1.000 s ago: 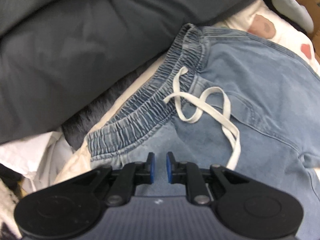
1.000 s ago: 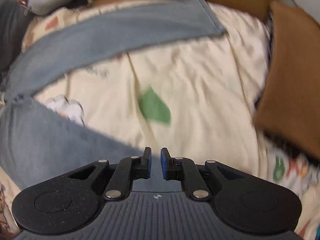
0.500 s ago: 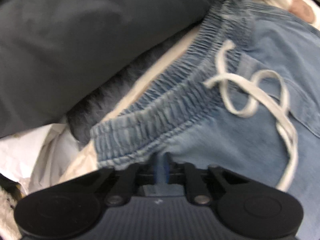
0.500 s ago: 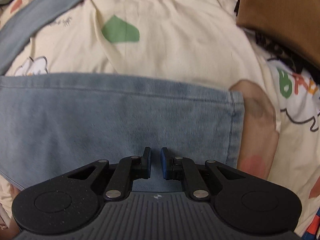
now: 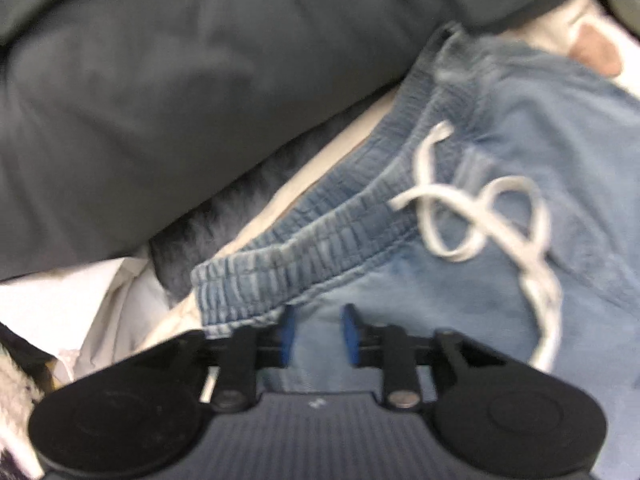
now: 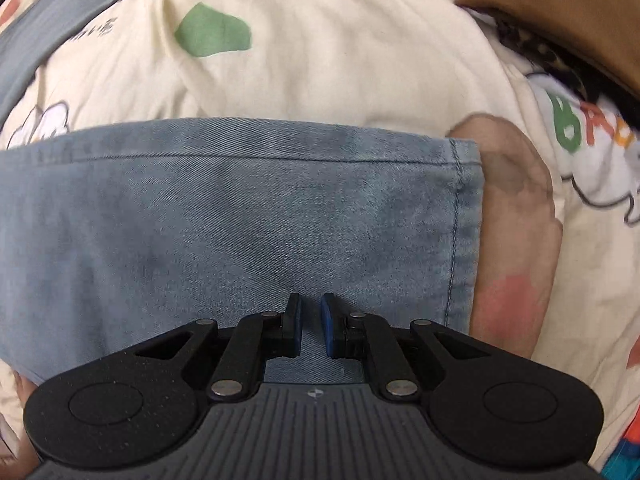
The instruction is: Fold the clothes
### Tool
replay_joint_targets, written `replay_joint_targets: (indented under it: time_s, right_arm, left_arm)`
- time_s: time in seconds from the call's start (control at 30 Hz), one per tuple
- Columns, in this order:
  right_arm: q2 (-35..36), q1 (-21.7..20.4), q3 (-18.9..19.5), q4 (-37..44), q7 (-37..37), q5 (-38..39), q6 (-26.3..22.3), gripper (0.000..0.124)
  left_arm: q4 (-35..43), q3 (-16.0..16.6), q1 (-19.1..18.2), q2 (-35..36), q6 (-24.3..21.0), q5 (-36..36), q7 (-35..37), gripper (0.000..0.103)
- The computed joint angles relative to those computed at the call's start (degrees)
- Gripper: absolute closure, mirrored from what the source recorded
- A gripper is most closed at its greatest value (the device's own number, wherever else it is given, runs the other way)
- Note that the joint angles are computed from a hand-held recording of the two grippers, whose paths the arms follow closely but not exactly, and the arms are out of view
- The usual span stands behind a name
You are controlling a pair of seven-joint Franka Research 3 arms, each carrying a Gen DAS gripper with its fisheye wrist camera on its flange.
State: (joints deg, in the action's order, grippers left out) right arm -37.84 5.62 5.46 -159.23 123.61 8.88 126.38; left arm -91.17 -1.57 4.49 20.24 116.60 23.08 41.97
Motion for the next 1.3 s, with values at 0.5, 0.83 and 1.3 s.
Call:
replay_joint_targets:
  time_s: [0.5,0.83,1.3]
  right_arm:
    - [-2.5,0.47,-0.34,-2.08,0.12,1.54,-0.56,0.107]
    - [0.09,-0.59,-1.01,-0.15,-0.87,1.45,-0.63,0.107]
    - [2.33,-1.94,-2.12,1.85,-3.46,1.3,-1.18,0.107]
  left_arm:
    - [0.3,-2.23,-1.98,2.34,5.88,-6.06,3.75,0.078]
    - [-1.24,0.07,-1.63,3.71,8.31,-3.55,-1.89,0.075]
    - [5.78,1.47,1.26,7.92,4.79,-3.73,-7.24,0.094]
